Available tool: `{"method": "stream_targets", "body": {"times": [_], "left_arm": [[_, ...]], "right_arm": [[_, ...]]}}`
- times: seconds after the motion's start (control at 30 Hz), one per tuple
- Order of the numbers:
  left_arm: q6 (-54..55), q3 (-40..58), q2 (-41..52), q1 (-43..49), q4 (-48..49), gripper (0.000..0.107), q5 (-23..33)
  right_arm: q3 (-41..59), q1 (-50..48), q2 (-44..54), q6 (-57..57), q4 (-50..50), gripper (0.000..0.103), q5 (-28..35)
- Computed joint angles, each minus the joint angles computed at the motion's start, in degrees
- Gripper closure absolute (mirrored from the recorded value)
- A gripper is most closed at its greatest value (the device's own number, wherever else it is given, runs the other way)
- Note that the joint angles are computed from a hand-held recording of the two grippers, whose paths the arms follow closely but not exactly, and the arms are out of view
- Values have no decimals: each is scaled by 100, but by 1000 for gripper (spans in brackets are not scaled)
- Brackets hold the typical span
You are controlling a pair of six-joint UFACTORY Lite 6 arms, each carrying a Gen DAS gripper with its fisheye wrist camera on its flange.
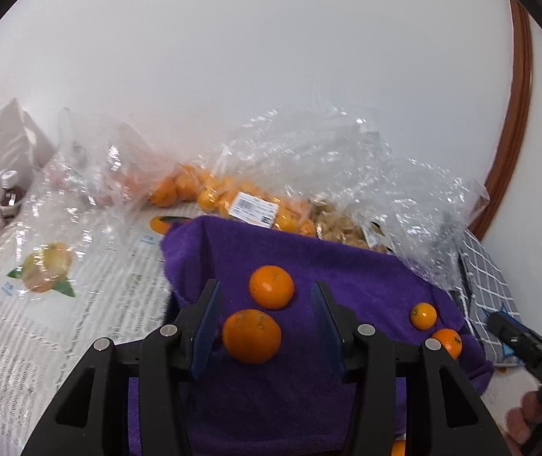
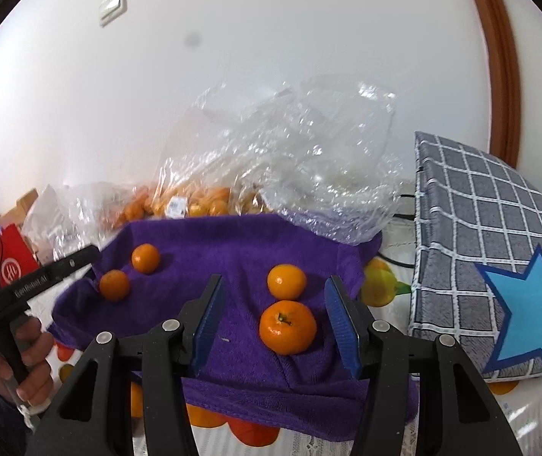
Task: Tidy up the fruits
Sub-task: 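Lift both open tools back from the purple towel, then grasp an orange with the right tool while the left tool grasps a yellow-green fruit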
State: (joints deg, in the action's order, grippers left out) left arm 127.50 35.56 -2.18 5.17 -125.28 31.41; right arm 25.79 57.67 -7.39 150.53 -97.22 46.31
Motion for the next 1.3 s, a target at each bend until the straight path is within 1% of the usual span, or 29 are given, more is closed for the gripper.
{"method": "stream_targets", "body": {"times": [0.03, 0.1, 0.2, 0.27, 0.37, 0.47, 0.53, 0.7, 0.77, 0.83, 0.9, 1.07, 1.1, 1.13, 1.17, 1.2, 1.27, 1.3], "left_arm": [[127, -81, -74, 14, -133, 61, -4], [145, -190, -195, 67, -108, 61, -45], [-459, -371, -456, 401, 624, 61, 322], [-823, -499, -653, 606, 1078, 61, 555], [-1132, -751, -975, 833, 1510, 61, 728], [-1401, -1129, -1425, 1338, 2114, 61, 977], [-1585, -1346, -1699, 1763, 2603, 61, 1194], [-1641, -1827, -2272, 2866, 3617, 61, 1706], [-1722, -1937, -2395, 3180, 4010, 61, 1705], [-1786, -1936, -2341, 3577, 4434, 61, 1936], [-1802, -1949, -2300, 3861, 4672, 61, 2067], [-1860, -1880, -2115, 4227, 5010, 60, 2186], [-1832, -1899, -2126, 4278, 5033, 57, 2197], [-1809, -1882, -2104, 4277, 5020, 54, 2130], [-1822, -1860, -2074, 4257, 5019, 54, 2071], [-1841, -1804, -1982, 4233, 5007, 54, 2011], [-1888, -1692, -1797, 4191, 4945, 54, 1884], [-1916, -1646, -1721, 4160, 4937, 54, 1842]], "right_arm": [[-24, 113, -105, -7, 151, 49, 82], [-84, 354, -349, -63, 511, 49, 166], [-220, 717, -731, -136, 846, 49, 107], [-197, 1150, -850, -351, 1259, 50, 282], [29, 1766, -728, -657, 1860, 50, 717], [350, 2444, -499, -890, 2416, 50, 1168], [489, 2695, -341, -920, 2654, 50, 1321], [649, 3209, 134, -547, 3119, 50, 1319], [657, 3373, 296, -272, 3201, 50, 1273], [646, 3407, 398, -79, 3178, 54, 1143], [659, 3401, 503, 143, 3026, 54, 937], [1022, 2958, 994, 10, 2488, 54, 383], [1123, 2803, 1139, -34, 2328, 53, 254], [1216, 2608, 1281, -95, 2132, 53, 86], [1275, 2429, 1372, -161, 1962, 53, -73], [1325, 2158, 1457, -221, 1717, 53, -347], [1430, 1552, 1595, -308, 1181, 53, -1116], [1497, 1377, 1674, -281, 962, 53, -1325]]}}
